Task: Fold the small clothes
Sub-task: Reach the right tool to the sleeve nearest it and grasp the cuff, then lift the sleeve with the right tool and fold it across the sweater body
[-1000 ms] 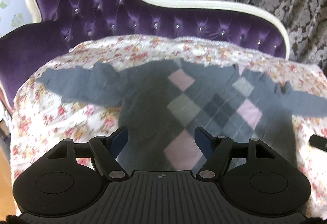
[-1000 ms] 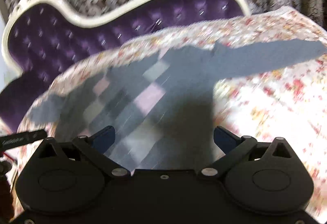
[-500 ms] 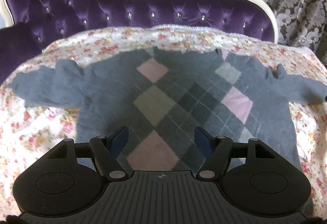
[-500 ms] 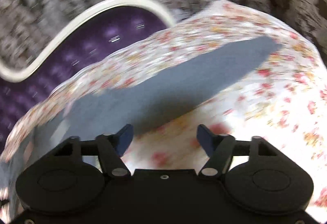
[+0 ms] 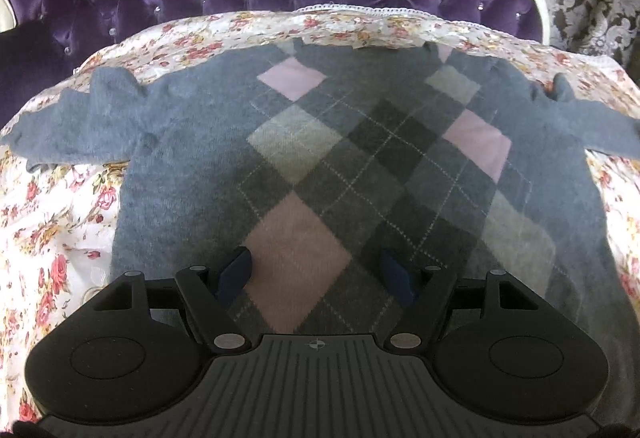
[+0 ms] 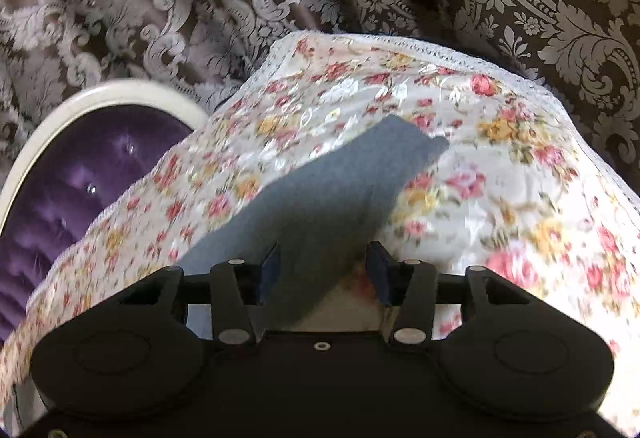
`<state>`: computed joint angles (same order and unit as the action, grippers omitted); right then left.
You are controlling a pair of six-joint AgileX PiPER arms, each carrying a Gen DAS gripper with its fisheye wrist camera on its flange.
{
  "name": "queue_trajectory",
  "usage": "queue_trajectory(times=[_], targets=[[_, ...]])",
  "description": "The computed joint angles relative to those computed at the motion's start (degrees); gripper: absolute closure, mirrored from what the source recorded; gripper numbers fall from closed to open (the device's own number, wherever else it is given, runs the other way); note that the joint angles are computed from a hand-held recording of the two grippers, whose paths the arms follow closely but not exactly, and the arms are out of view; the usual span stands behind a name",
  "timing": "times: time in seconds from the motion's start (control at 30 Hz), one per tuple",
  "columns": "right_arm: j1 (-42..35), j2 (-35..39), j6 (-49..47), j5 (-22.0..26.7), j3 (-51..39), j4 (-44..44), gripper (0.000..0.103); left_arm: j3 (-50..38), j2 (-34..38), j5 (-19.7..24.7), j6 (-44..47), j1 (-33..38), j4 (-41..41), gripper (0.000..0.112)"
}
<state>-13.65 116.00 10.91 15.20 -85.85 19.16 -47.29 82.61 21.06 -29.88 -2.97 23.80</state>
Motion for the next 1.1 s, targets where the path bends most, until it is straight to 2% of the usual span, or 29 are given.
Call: queue_trajectory(times=[0.07, 0.17, 0.23, 0.27, 0.3, 0.33, 0.4, 0.47, 0.53, 0.7, 0.73, 0.83, 1.0, 1.1], targets=[[-0.9, 1.8, -4.1, -0.4, -2.0, 5.5, 0.047, 0.0, 0.0, 0.1, 0.2, 0.0, -0.3, 0.042], [-2.4, 3.8, -13.8, -1.1, -3.5, 18.2, 0.047, -0.1, 0.1, 0.1, 0.7, 0.1, -0.9, 0.042], [-3.2, 4.9, -16.2, -1.1, -4.5, 23.0, 0.053, -0.3, 0.0, 0.4, 1.1, 0.2, -1.4, 0.042], [-3.5, 5.4, -14.7, -0.8, -5.3, 22.6, 0.057, -0.3, 0.0, 0.4, 1.2, 0.2, -1.5, 0.042], [-3.7, 5.9, -13.4, -0.5, -6.0, 21.9, 0.065, -0.3, 0.0, 0.4, 1.2, 0.2, -1.5, 0.042], [-4.1, 6.4, -12.6, 0.1, -6.8, 21.6, 0.077, -0.3, 0.0, 0.4, 1.0, 0.2, -1.3, 0.042], [-4.6, 6.7, -14.1, 1.0, -7.3, 23.1, 0.092, -0.4, 0.0, 0.5, 1.2, 0.1, -1.6, 0.042], [-4.4, 5.3, -12.4, -0.2, -5.5, 20.8, 0.092, -0.6, -0.2, 0.7, 2.7, 0.4, -3.2, 0.043], [-4.4, 2.7, -15.7, -1.9, -2.3, 22.7, 0.092, -0.7, -0.7, 0.9, 4.8, 0.6, -5.3, 0.043], [-4.6, -4.4, -13.9, -3.5, 4.1, 15.5, 0.092, -0.3, -2.5, 1.1, 8.5, 1.0, -8.9, 0.043], [-4.5, -5.6, -11.2, -3.1, 4.6, 11.4, 0.092, -0.1, -2.9, 0.9, 9.1, 1.1, -9.6, 0.043], [-3.2, -7.2, -0.9, -0.4, 3.0, -2.4, 0.092, 0.5, -4.6, 0.7, 12.2, 1.7, -12.6, 0.043], [2.5, -9.6, 10.1, 3.3, -1.7, -18.2, 0.092, 1.6, -8.3, 0.7, 19.6, 4.7, -19.0, 0.043], [7.6, -11.3, 9.9, 5.4, -4.7, -21.0, 0.092, 1.8, -9.6, 1.2, 26.7, 8.0, -25.5, 0.043]])
